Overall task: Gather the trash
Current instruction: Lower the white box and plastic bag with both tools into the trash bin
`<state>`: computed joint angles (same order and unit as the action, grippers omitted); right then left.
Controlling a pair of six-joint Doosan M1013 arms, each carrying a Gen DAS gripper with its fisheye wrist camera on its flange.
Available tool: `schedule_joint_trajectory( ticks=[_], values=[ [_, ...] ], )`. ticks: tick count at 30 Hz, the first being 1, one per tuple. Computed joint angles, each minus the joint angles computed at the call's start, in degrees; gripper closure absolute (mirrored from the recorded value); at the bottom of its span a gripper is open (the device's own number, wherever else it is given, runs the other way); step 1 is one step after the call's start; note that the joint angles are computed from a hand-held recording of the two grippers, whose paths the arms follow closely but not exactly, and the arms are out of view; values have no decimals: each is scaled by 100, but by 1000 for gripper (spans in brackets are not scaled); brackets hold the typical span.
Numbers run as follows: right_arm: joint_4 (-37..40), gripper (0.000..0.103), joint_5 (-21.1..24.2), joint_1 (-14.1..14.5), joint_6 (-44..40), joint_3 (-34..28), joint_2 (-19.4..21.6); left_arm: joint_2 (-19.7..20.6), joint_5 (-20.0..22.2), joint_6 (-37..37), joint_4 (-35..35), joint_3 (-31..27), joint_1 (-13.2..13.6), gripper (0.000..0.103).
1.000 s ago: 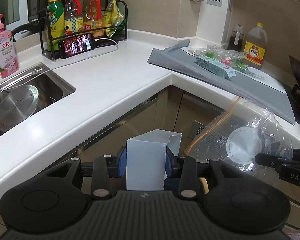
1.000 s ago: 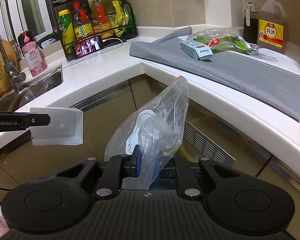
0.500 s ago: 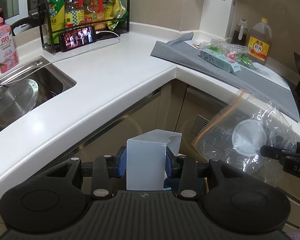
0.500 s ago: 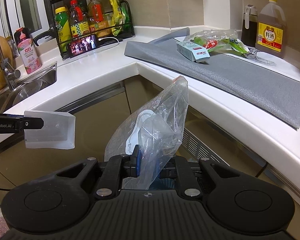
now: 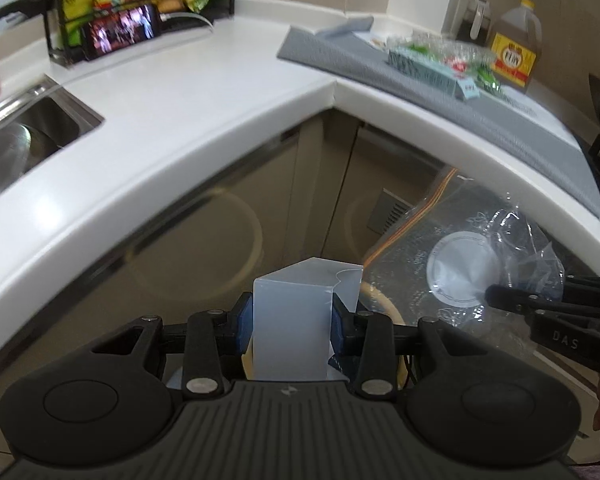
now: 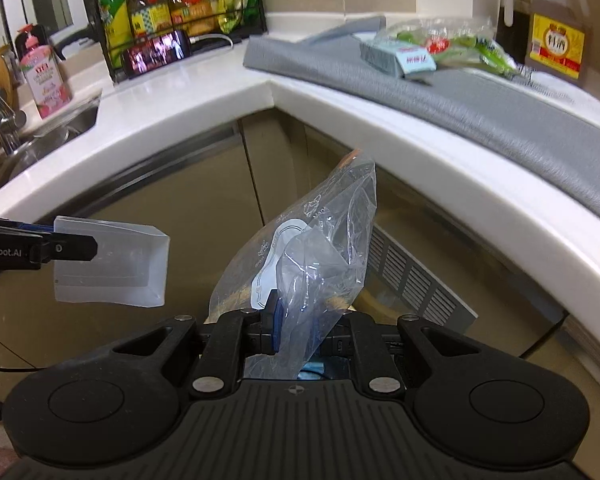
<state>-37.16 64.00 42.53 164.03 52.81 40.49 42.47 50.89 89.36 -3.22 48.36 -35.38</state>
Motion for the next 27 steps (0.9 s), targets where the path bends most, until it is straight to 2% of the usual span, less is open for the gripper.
schedule_joint_trajectory(
  ticks=[11, 20, 27],
  values=[
    [923, 87, -43, -217, -313, -113, 191, 568, 760, 71, 45, -715, -47, 61],
    [1899, 87, -188, -467, -423, -125, 335, 1175, 1597, 201, -81, -1596, -72, 61],
    [2358, 87, -208, -595, -493, -163, 439, 1592, 2174, 183, 15, -2206, -106, 61]
  ],
)
